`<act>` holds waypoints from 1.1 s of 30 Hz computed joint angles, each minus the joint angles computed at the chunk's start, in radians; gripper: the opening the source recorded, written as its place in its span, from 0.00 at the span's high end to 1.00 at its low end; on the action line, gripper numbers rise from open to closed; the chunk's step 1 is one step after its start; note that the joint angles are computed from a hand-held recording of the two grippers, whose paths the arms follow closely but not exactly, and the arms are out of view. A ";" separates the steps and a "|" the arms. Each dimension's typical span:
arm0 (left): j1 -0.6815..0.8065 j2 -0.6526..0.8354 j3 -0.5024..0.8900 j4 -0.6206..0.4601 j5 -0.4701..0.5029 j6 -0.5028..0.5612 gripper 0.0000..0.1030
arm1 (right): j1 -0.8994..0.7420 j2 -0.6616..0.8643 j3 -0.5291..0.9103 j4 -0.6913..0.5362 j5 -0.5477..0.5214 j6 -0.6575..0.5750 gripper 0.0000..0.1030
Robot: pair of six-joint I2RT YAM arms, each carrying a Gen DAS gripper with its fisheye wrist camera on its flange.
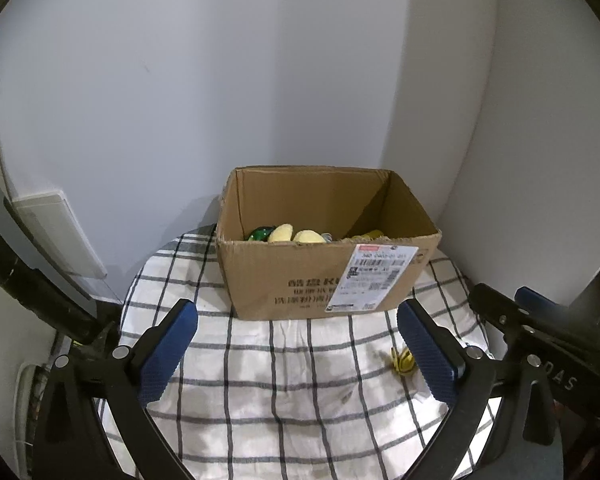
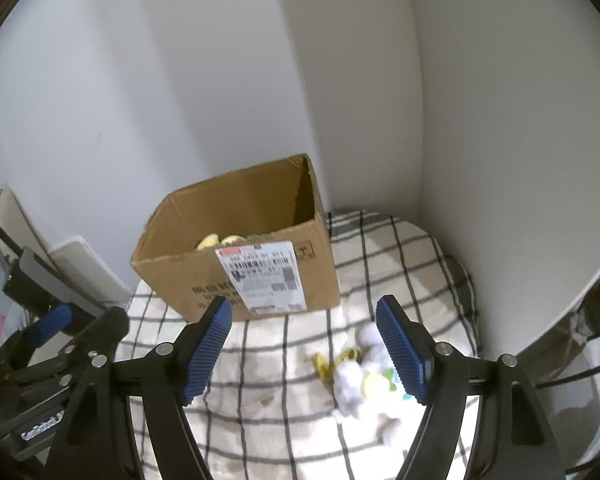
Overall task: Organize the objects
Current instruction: 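Move both tools back toward the ring toy and white bunny on the bed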
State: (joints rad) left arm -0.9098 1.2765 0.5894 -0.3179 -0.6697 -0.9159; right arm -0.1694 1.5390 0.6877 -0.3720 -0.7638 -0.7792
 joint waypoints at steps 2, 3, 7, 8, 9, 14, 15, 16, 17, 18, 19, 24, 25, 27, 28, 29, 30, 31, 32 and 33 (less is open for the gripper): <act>-0.033 0.002 -0.008 -0.014 -0.033 -0.048 0.00 | -0.009 0.011 -0.009 0.008 -0.004 -0.018 0.27; -0.050 0.005 -0.011 -0.022 -0.047 -0.073 0.00 | -0.016 0.019 -0.011 0.012 -0.006 -0.027 0.25; -0.110 0.041 -0.020 -0.042 -0.087 -0.167 0.00 | -0.052 0.048 -0.027 0.035 -0.012 -0.069 0.23; -0.123 0.054 -0.024 -0.037 -0.089 -0.184 0.00 | -0.061 0.056 -0.029 0.038 -0.011 -0.081 0.23; -0.131 0.062 -0.027 -0.035 -0.090 -0.195 0.00 | -0.071 0.066 -0.029 0.038 -0.012 -0.095 0.22; -0.167 0.137 -0.031 0.003 -0.084 -0.240 0.00 | -0.108 0.131 -0.025 0.053 0.002 -0.151 0.20; -0.171 0.153 -0.033 0.019 -0.077 -0.244 0.00 | -0.112 0.145 -0.023 0.061 0.009 -0.151 0.20; -0.172 0.161 -0.036 0.031 -0.068 -0.244 0.00 | -0.114 0.160 -0.022 0.072 0.015 -0.150 0.20; -0.171 0.172 -0.037 0.045 -0.057 -0.245 0.00 | -0.118 0.184 -0.016 0.077 0.020 -0.155 0.20; -0.171 0.183 -0.039 0.057 -0.048 -0.245 0.00 | -0.121 0.200 -0.011 0.076 0.025 -0.158 0.20; -0.169 0.191 -0.040 0.066 -0.040 -0.245 0.00 | -0.124 0.216 -0.004 0.075 0.030 -0.162 0.20; -0.167 0.233 -0.046 0.109 -0.004 -0.259 0.00 | -0.134 0.313 0.054 0.027 0.052 -0.194 0.20; -0.166 0.246 -0.044 0.119 0.003 -0.259 0.00 | -0.135 0.330 0.065 0.021 0.059 -0.193 0.20; -0.168 0.272 -0.037 0.127 0.011 -0.267 0.00 | -0.139 0.358 0.079 0.030 0.071 -0.179 0.20; -0.168 0.283 -0.035 0.134 0.015 -0.267 0.00 | -0.140 0.370 0.083 0.038 0.076 -0.173 0.20; -0.168 0.299 -0.030 0.140 0.022 -0.267 0.00 | -0.137 0.387 0.092 0.043 0.087 -0.168 0.20; -0.167 0.309 -0.029 0.144 0.026 -0.270 0.00 | -0.134 0.402 0.102 0.040 0.095 -0.168 0.20; -0.167 0.319 -0.028 0.149 0.032 -0.275 0.00 | -0.130 0.421 0.114 0.035 0.103 -0.169 0.20; -0.166 0.328 -0.029 0.160 0.040 -0.277 0.00 | -0.126 0.434 0.121 0.038 0.112 -0.164 0.20; -0.163 0.334 -0.031 0.171 0.047 -0.277 0.00 | -0.122 0.441 0.125 0.041 0.120 -0.158 0.20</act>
